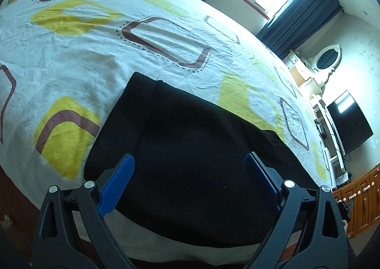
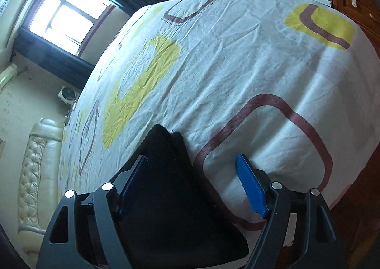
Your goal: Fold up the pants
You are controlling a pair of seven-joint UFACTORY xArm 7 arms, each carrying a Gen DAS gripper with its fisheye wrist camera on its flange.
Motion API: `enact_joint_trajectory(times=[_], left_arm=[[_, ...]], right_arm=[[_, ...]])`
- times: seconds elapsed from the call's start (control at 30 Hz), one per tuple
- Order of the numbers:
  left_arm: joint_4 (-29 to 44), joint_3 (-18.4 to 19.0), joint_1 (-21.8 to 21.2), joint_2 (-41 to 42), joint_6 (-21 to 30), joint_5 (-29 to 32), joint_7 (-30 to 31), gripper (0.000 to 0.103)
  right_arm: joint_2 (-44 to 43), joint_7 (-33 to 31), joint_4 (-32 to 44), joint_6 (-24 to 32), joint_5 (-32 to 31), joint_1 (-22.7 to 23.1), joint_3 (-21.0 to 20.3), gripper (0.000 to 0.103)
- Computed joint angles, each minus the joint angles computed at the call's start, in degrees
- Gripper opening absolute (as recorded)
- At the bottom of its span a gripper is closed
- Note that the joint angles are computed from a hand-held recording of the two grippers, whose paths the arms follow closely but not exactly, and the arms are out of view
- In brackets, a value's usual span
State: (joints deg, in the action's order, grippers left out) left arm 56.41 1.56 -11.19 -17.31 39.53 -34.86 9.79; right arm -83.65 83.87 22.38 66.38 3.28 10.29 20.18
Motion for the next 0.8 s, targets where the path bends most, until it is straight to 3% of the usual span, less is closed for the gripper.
enact_joint_trajectory(times=[0.07, 0.13, 0.2, 0.23, 0.43, 0.67, 0.8], left_arm=[[0.7, -0.2, -0.1, 1.1, 0.8, -0.1, -0.8, 0.094], [1.0, -0.8, 0.0, 1.8, 0.9, 0.8, -1.4, 0.094], [1.2, -1.5, 0.3, 2.0, 0.8, 2.6, -2.5, 0.094], [1.2, -1.7, 0.3, 2.0, 0.8, 3.1, -2.8, 0.094], [1.8, -1.0, 0.5, 2.2, 3.1, 3.1, -3.2, 0.094], [1.9, -2.2, 0.9, 2.1, 4.0, 6.5, -4.5, 0.094], [1.7, -2.1, 0.6, 2.0, 4.3, 6.7, -4.5, 0.095]], right_arm=[[7.2, -4.5, 2.8, -0.4, -0.1, 1.5, -0.5, 0.072], [16.2, -6.6, 8.0, 3.8, -0.5, 1.4, 1.0, 0.06], [19.1, -6.8, 9.9, 4.5, -0.2, 1.6, 0.1, 0.037], [19.5, -7.0, 9.9, 3.0, 0.5, 2.1, -1.0, 0.019], [22.4, -4.7, 15.3, 3.3, 0.9, 1.3, -0.9, 0.019], [26.4, 0.3, 24.1, -7.5, 0.5, -1.5, 2.2, 0.019], [37.6, 1.4, 34.9, -12.4, -2.0, -3.6, 5.8, 0.019]])
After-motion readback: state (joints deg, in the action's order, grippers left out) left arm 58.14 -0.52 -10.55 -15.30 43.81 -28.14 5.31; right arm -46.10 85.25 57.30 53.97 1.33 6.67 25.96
